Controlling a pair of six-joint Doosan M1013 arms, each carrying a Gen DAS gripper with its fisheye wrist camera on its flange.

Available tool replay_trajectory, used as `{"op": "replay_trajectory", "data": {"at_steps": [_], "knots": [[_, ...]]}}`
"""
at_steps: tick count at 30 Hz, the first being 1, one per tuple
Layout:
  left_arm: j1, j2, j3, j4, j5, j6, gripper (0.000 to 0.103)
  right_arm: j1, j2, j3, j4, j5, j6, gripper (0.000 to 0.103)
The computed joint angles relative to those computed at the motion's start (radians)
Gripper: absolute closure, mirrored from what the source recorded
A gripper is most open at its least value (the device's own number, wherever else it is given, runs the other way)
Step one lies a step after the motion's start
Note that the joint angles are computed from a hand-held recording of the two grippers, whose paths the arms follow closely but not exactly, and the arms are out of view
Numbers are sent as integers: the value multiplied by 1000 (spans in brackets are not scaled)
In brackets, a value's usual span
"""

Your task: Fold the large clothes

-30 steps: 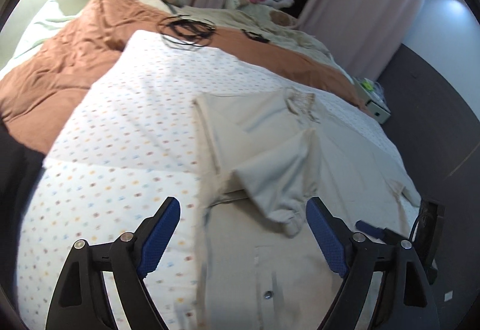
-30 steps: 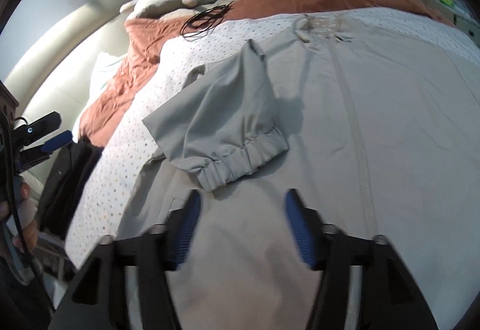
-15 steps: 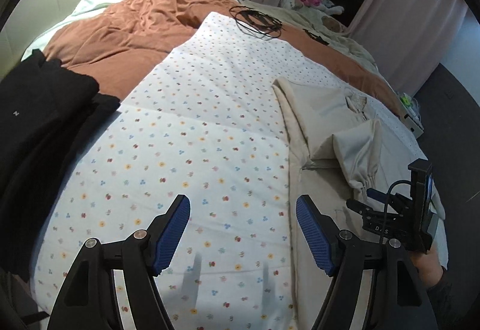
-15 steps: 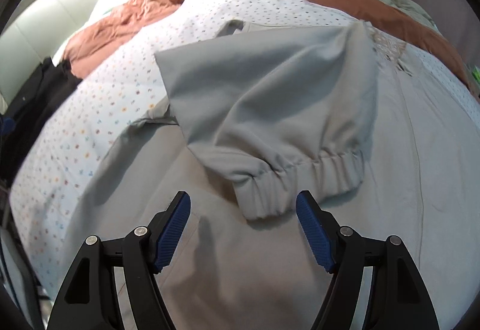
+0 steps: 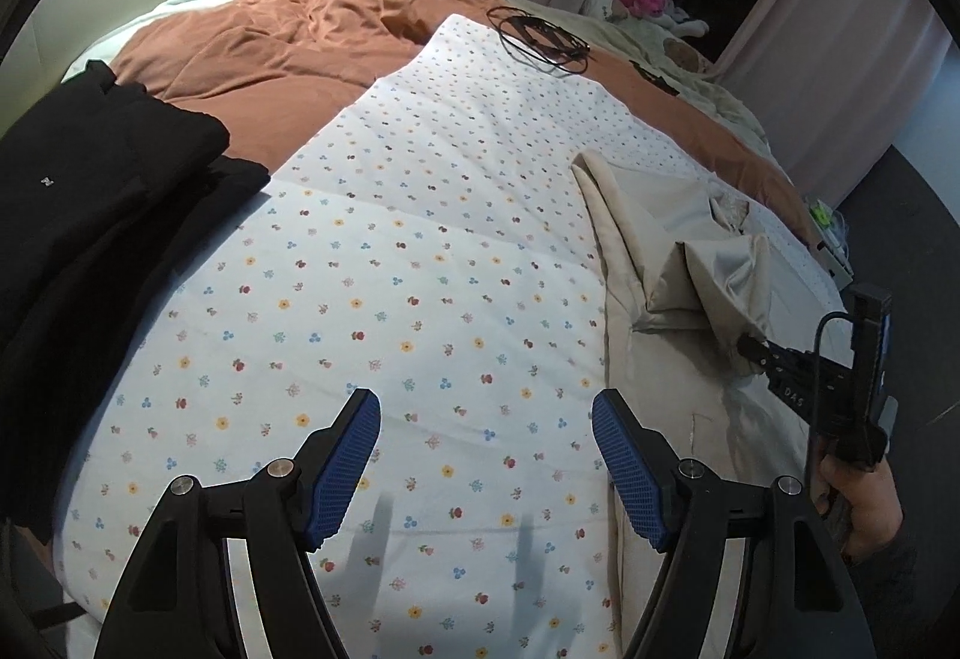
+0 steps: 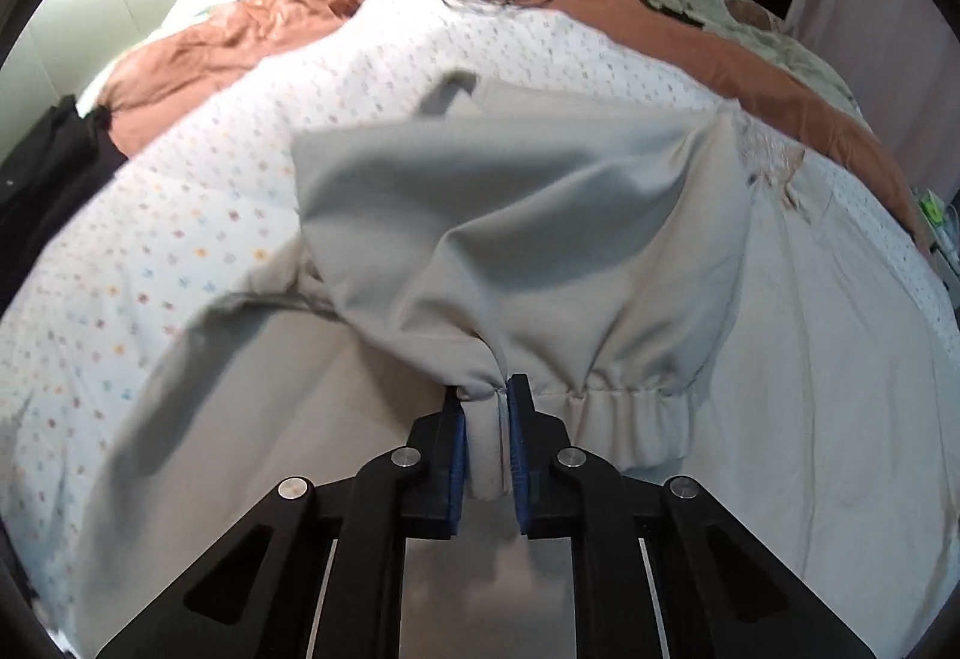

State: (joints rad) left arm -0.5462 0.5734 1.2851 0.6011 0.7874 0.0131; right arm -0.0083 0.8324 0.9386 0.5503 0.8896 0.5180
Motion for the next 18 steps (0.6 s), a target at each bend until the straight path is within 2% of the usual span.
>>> {"op": "replay_trajectory", "data": {"at_steps": [8,14,18], "knots": [[6,49,-76,-36,-43,60,28,-57,-19,-89,146,96,-16,92],[11,99,-158,-96,-39,148,28,-94,-9,-191,231,179,23,93],[12,138,-224,-125,-12,221,28,-108,4,-249,255,205,62,93]]}}
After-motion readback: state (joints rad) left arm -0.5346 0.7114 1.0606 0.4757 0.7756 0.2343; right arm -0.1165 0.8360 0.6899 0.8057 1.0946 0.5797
